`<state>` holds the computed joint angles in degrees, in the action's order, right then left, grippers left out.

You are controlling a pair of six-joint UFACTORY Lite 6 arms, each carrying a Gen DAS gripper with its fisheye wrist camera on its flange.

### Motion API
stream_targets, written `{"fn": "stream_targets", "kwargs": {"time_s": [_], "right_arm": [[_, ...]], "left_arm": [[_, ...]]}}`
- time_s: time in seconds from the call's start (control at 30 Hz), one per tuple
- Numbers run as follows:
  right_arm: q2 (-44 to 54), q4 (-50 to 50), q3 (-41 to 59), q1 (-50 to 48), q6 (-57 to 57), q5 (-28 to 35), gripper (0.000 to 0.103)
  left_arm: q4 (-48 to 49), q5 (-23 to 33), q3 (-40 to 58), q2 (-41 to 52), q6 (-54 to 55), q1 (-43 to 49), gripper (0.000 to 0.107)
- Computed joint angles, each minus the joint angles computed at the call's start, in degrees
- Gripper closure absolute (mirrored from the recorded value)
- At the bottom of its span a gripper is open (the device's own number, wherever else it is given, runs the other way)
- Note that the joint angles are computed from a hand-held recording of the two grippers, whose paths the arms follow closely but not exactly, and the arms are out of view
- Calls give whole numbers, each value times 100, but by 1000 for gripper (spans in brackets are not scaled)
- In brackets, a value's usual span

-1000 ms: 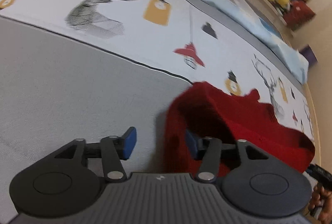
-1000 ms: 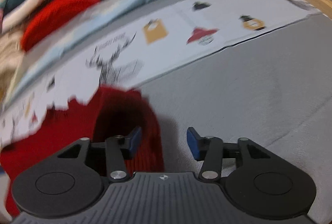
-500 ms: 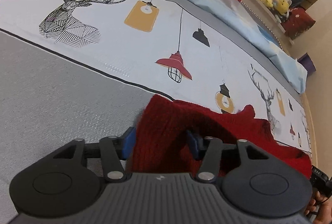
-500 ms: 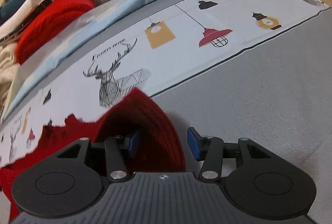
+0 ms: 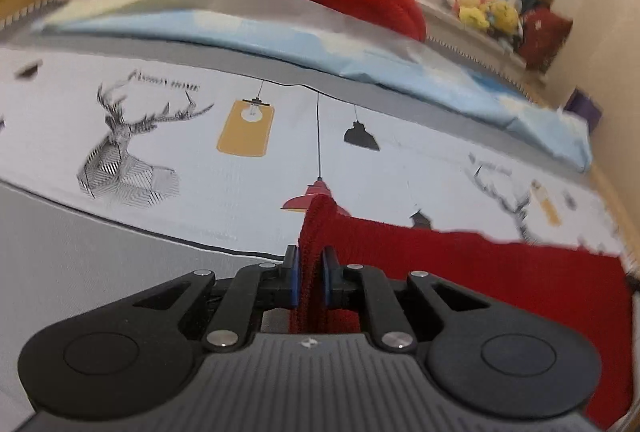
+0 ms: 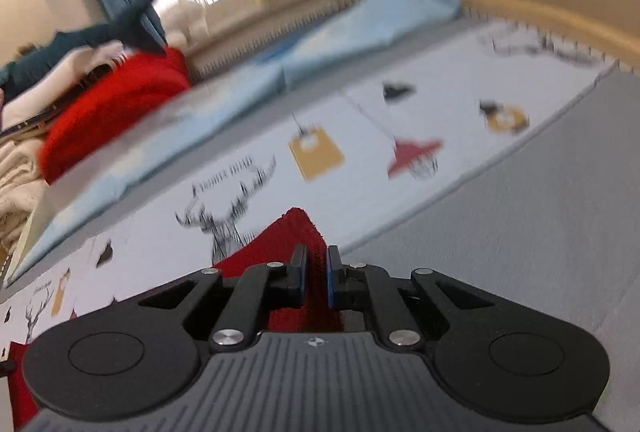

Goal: Fold small clothes

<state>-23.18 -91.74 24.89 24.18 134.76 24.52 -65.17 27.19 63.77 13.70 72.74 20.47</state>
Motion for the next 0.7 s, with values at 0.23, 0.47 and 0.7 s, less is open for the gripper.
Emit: {"fn": "stream_targets", "kwargs": {"time_s": [0.23,0.47,0.7], "right_arm": [[334,2126,248,-37,-2159,-401,72],[-868,4974,199,1276,-4287,1208,64],[-1912,5180,-131,4074,-2099,3189,52]], "left_arm": [[1106,-333,-503,-631,-602,-122,81],[2914,82,-1470,-2580,-2251,-49,57],[2997,1261,-2802,-4519,-1603,760,52]]}}
